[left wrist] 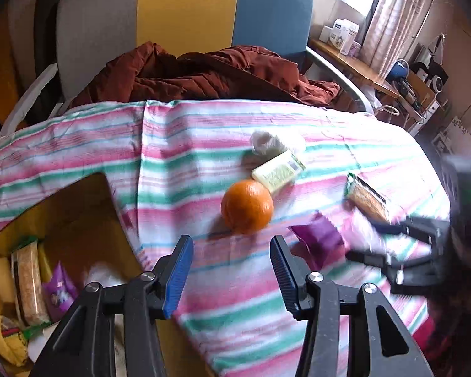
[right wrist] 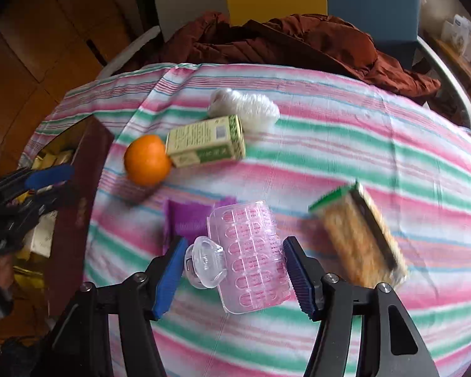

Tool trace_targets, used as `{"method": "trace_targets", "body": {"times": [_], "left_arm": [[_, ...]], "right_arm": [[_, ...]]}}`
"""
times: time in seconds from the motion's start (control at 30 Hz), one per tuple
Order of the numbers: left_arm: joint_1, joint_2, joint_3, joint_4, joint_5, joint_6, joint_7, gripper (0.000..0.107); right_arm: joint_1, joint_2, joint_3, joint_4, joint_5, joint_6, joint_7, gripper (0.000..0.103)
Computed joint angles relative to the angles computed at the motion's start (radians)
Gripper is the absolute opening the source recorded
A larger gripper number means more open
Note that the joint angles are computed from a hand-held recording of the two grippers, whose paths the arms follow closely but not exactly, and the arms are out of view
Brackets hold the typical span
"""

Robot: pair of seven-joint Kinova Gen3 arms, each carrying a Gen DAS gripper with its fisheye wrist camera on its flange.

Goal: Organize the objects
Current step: 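Grasp the pink roller case with the right gripper while the left grasps the orange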

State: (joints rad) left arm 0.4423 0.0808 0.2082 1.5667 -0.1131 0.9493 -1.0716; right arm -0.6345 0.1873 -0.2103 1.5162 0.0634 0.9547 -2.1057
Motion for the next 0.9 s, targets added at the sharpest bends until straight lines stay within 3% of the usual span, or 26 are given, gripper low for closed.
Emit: {"method": "trace_targets", "body": {"times": [0.13, 0.2, 0.3, 0.53, 0.6, 0.9], "left_arm": [[0.007, 0.044, -0.006, -0.037, -0.013, -0.011, 0.027, 0.053], [0.020, 0.076, -0.017, -0.067, -0.021, 0.004, 0.023, 0.067], [0.000, 0.114, -0.008, -0.095, 0.021, 0.014, 0.008, 0.067], [0.043, 0.210, -0.035, -0.177, -0.003, 0.077, -0.010, 0.065], [0.035, 0.230, -0.038, -0.181, 0.028, 0.079, -0.029, 0.053], [0.065, 0.112, -0.044, -0.056, -0.006, -0.010, 0.029, 0.050]], "right_arm": [[-0.017, -0.013, 0.001, 0.039, 0.019, -0.001, -0.044, 0.063], [-0.012, -0.013, -0.006, 0.038, 0.020, -0.011, -0.036, 0.063], [-0.020, -0.024, -0.008, 0.042, 0.042, -0.018, -0.038, 0.063], [-0.030, -0.042, -0.007, 0.040, 0.093, -0.020, -0.066, 0.063], [-0.029, -0.051, -0.010, 0.044, 0.102, -0.031, -0.071, 0.063], [-0.038, -0.061, -0.017, 0.051, 0.152, -0.045, -0.110, 0.063]]}}
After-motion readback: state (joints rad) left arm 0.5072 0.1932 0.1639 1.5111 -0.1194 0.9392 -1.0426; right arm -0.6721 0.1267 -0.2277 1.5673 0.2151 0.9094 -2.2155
